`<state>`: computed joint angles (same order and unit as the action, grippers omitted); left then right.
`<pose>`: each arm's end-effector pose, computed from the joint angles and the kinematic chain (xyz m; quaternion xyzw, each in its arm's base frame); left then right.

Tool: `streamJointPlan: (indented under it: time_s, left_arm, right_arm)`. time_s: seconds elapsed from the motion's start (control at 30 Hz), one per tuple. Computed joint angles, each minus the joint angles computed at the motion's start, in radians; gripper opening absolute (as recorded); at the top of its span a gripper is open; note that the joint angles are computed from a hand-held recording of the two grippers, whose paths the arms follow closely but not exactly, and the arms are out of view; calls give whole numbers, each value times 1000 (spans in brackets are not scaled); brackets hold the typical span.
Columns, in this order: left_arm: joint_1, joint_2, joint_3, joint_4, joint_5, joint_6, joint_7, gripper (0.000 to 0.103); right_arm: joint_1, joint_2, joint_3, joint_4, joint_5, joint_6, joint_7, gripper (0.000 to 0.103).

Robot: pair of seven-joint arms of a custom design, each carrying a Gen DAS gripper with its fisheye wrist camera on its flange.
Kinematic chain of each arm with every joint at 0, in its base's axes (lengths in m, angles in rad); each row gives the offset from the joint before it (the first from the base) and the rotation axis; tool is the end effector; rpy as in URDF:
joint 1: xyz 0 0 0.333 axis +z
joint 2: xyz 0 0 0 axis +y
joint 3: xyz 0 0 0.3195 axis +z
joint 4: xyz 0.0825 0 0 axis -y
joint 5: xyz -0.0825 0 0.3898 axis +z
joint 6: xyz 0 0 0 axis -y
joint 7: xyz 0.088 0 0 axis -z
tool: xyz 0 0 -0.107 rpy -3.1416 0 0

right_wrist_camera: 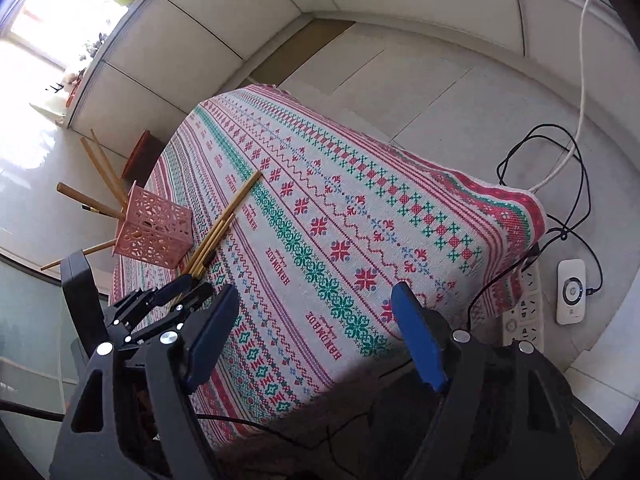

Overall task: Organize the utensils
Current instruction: 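Move the left tool to the pile and close on a chopstick, then lift the chopstick upright with the left tool while the right tool grasps a chopstick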

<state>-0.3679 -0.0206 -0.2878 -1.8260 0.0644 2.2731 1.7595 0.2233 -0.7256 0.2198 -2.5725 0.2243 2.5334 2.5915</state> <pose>0.4766 -0.3665 0.5875 -0.3312 0.9143 -0.1803 0.1481 0.3451 0.1755 0.5659 -0.3891 0.8587 -0.0044 0.3334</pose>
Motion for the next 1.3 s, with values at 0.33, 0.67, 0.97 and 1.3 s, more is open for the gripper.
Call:
streamJointPlan:
  time_s: [0.33,0.67,0.97,1.3]
  left_arm:
    - [2,-60,-1,-40,-109,-119,36,6]
    - [-11,-275,72,-213,-284,30,-54,6]
    - [-67,-478,176,-386,-459,225,-105,6]
    - [-147,-514,271,-433,-580,314,-29,6]
  right_arm:
    - [26,15,-24,0,38,-30,-9,77]
    - [103,126,-88,78,172,-4,-109,77]
    - [13,402,-81,302,108,80,-74,64]
    - [25,690,-104,639,-144,-157,47,54]
